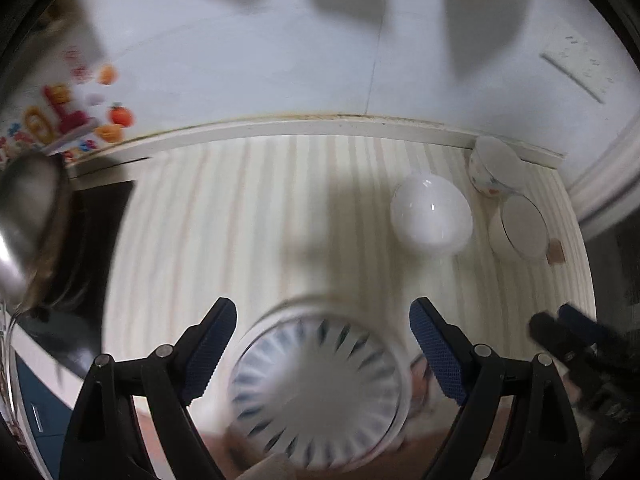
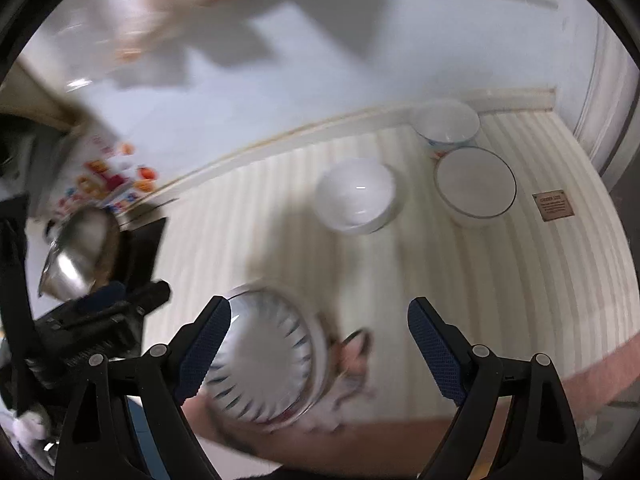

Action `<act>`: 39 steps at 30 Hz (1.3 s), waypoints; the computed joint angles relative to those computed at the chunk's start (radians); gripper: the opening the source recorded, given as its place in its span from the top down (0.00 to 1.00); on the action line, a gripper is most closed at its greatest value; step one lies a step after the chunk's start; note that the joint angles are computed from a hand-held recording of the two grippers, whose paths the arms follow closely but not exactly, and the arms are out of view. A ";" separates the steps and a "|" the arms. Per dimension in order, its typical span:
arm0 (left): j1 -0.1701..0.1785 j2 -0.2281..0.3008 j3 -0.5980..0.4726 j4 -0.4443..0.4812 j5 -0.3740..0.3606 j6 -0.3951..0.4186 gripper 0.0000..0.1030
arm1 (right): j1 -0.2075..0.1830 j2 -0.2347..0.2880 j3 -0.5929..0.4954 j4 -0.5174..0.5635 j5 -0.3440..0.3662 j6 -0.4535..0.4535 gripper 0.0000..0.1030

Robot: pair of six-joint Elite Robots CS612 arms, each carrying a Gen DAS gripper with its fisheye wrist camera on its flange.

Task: Organize plates and bowls
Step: 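Grasp the rim of the plain white bowl with the left tool while the right tool grips it, then lift the white bowl with both tools and carry it toward the second white bowl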

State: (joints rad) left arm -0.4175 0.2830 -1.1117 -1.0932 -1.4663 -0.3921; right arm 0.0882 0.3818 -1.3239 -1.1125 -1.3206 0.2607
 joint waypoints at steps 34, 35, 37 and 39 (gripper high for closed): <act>-0.045 -0.059 0.256 0.000 -0.195 0.083 0.80 | -0.073 -0.046 0.304 -0.014 0.093 -0.150 0.82; -0.050 -0.050 0.230 0.020 -0.198 0.076 0.80 | -0.075 -0.038 0.278 0.004 0.095 -0.156 0.82; -0.059 -0.028 0.173 0.060 -0.206 0.069 0.80 | -0.080 -0.016 0.216 0.041 0.094 -0.162 0.82; -0.071 -0.003 0.116 0.102 -0.204 0.075 0.80 | -0.083 0.005 0.158 0.076 0.090 -0.161 0.82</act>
